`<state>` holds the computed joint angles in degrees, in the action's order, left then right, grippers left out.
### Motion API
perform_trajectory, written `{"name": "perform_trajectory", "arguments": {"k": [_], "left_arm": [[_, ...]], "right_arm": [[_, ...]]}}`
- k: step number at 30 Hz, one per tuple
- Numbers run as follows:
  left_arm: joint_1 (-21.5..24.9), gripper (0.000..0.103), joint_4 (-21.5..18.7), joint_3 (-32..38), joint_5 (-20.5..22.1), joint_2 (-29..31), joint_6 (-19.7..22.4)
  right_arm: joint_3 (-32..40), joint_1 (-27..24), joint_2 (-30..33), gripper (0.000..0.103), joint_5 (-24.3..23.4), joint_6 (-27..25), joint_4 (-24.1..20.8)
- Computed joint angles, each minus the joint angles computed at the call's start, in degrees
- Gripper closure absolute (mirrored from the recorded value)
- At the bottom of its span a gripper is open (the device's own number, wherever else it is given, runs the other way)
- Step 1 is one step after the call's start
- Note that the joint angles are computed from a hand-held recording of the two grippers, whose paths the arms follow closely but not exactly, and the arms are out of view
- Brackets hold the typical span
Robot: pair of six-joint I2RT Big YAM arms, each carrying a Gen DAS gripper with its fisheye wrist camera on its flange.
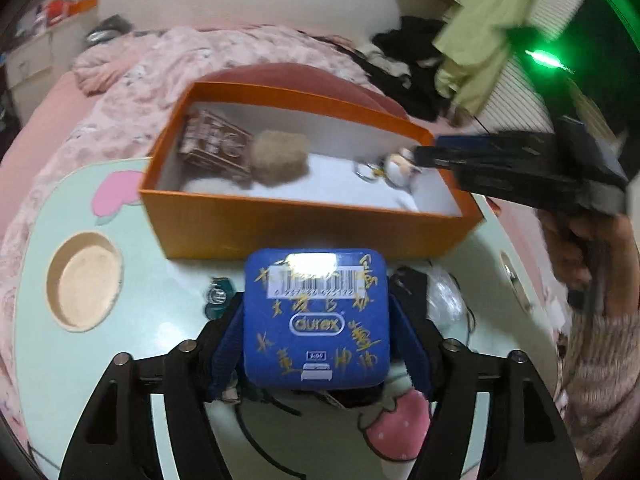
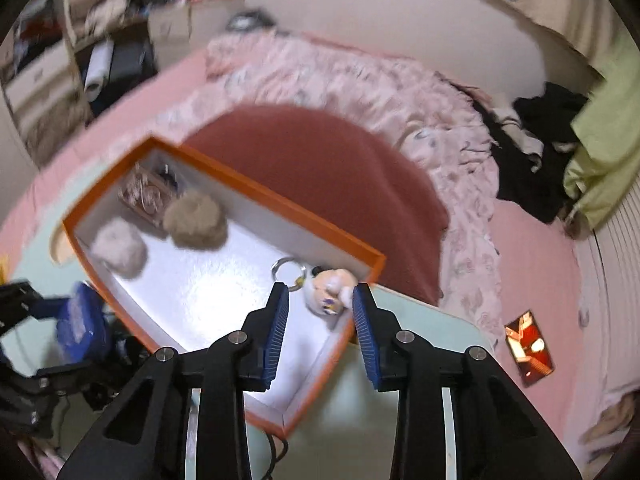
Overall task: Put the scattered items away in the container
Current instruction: 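Lift the blue tin onto the table with the left gripper while the right grasps the figurine keyring, then carry the figurine keyring out and set it on the table with the right gripper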
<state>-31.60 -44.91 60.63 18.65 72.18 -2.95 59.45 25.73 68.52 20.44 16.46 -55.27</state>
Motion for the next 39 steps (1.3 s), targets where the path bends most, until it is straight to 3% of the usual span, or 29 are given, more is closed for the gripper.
{"name": "perform_trajectory", "arguments": {"k": [3, 7, 10, 12, 14, 15, 17, 18, 21, 25, 30, 32, 35, 36, 37, 39], "left_arm": [[-0.23, 0.019, 0.81, -1.20, 1.16, -0.99, 0.31], [0.46, 0.019, 1.42, -1.82, 2.71, -1.40, 0.33], [2.00, 0.019, 1.04, -1.55, 5.53, -1.13, -0.42], [3.17, 0.019, 1.06, -1.57, 7.81, -0.99, -1.37], [3.74, 0.019, 1.30, -1.69, 9.13, -0.99, -2.08], [3.95, 0.019, 1.41, -1.75, 9.56, -1.00, -2.39], [4.33, 0.019, 1.78, -1.98, 10.12, -1.11, -2.95], [4.50, 0.019, 1.99, -2.09, 10.29, -1.19, -3.21], [4.86, 0.019, 2.33, -2.06, 10.86, -1.22, -3.79], [5.41, 0.019, 3.23, -2.47, 12.06, -1.47, -4.90], [6.58, 0.018, 3.63, -2.77, 15.98, -1.52, -5.66], [6.95, 0.018, 3.73, -2.87, 17.12, -1.88, -5.25], [7.87, 0.018, 4.47, -3.73, 18.58, -3.31, -4.20], [8.27, 0.018, 4.84, -4.09, 19.00, -3.82, -4.01], [8.79, 0.018, 5.11, -4.43, 19.53, -4.34, -3.79], [10.01, 0.018, 5.28, -4.84, 20.97, -5.08, -3.42]], "right_arm": [[2.63, 0.85, 5.05, 0.069, 4.25, -1.72, -4.35], [5.41, 0.63, 9.84, 0.069, 6.13, -2.42, -8.33], [7.05, 0.70, 12.89, 0.068, 10.56, -0.90, -10.46], [7.68, 0.66, 13.40, 0.069, 10.54, -0.76, -11.08], [7.00, 0.34, 11.23, 0.068, 5.23, -3.51, -8.81], [6.45, -0.72, 9.55, 0.068, -0.69, -4.63, -7.40], [5.47, -5.21, 6.36, 0.068, -17.58, -3.75, -5.86], [4.80, -6.28, 5.06, 0.068, -19.27, -2.94, -4.70], [3.38, -8.55, 1.53, 0.068, -15.52, -0.95, -2.44], [3.10, -11.87, 0.02, 0.068, -17.23, 0.47, -2.96], [5.31, -7.95, 4.40, 0.067, -13.65, -1.56, -6.49], [7.19, -5.53, 7.83, 0.053, -10.21, -1.81, -8.61], [9.12, -3.83, 12.69, 0.050, -7.69, -1.34, -11.62], [8.86, -3.28, 12.93, 0.052, -6.26, -1.37, -11.46], [8.40, -3.15, 12.45, 0.060, -6.33, -1.70, -10.30], [7.82, -3.77, 11.51, 0.060, -8.89, -0.71, -9.56]]}}
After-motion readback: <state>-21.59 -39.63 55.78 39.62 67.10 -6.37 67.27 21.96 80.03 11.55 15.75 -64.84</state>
